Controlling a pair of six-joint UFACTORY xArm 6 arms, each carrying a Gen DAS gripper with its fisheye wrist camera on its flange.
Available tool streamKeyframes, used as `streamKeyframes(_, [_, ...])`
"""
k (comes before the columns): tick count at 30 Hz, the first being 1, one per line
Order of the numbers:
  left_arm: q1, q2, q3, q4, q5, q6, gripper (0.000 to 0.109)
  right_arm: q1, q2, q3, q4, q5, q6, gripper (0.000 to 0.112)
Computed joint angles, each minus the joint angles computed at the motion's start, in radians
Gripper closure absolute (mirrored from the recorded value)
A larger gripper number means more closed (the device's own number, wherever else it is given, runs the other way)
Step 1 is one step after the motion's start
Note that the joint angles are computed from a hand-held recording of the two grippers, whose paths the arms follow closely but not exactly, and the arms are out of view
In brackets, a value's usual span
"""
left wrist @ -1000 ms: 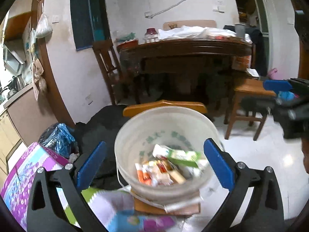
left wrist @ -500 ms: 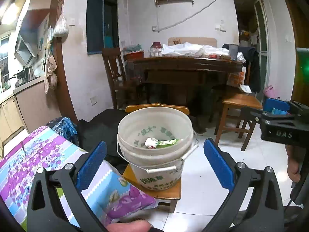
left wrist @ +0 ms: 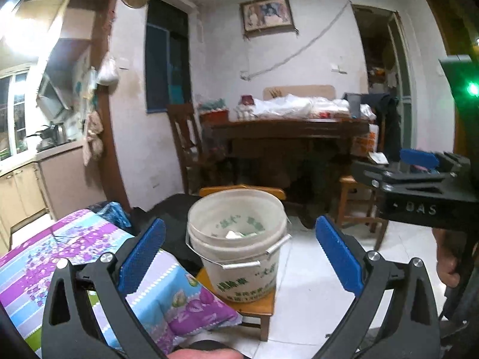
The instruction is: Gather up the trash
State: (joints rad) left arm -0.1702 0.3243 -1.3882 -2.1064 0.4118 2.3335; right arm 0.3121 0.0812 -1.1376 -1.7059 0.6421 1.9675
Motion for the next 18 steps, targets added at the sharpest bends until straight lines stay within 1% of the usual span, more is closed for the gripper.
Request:
streamKeyframes(1, [0.001,-0.009,0.005,-0.042,-0.007,0.036,0.011,-0.006,-0.004,0.0,-0.004,-0.005,0.004,0.014])
streamKeyframes(7, [-0.005,-0.027,0.016,-0.113,-0.051,0.107,0.011,-0.021,-0.025,0.015,-0.013,-0.04,0.018,0.014])
streamKeyframes(12, [-0.004,-0.026,0.007,-0.168,-0.096,0.133,0.011,-0.037,-0.002,-0.008,-0.01,-0.076,0.013,0.014])
streamKeyframes(15, [-0.003,-0.022,-0.002,-0.169,-0.113,0.122,0.011,-0.042,0.006,-0.017,-0.007,-0.087,0.012,0.014])
streamKeyframes(18, [0.001,-0.023,-0.009,-0.206,-0.132,0.151,0.011,-0.043,0.015,-0.024,-0.004,-0.096,0.007,0.014])
